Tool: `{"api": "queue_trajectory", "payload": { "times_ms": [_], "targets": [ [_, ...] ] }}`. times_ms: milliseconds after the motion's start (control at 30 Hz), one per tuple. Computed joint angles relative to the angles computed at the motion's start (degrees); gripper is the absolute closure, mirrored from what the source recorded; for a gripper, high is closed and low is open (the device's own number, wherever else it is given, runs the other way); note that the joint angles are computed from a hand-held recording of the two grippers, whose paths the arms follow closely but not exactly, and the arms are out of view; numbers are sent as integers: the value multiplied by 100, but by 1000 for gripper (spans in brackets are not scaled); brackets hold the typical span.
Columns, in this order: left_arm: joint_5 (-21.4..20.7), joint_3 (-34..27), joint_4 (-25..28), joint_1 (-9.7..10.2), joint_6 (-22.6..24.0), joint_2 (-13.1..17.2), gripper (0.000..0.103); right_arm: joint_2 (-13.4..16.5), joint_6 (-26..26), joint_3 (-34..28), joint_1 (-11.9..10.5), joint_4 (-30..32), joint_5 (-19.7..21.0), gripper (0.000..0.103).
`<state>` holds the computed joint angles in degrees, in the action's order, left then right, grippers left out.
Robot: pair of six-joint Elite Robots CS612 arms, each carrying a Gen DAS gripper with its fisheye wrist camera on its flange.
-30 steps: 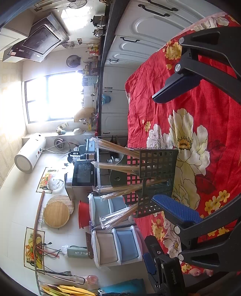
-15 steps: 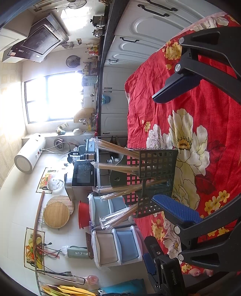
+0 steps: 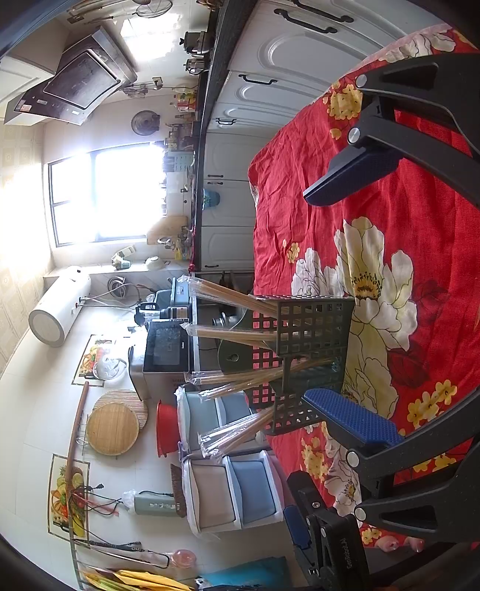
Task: Organize utensils
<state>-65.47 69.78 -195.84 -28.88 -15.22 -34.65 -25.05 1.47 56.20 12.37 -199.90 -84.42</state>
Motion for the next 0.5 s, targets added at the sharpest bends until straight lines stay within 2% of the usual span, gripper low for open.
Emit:
{"api": "queue_trajectory", "payload": {
  "times_ms": [333,500],
  "targets": [
    [-143,30,38,36,-110,-15,11,-35,27,23,0,61,-54,7],
    [-262,125,574,129,-559,-194,11,-207,404,110,-57,434,-263,7]
  ]
}}
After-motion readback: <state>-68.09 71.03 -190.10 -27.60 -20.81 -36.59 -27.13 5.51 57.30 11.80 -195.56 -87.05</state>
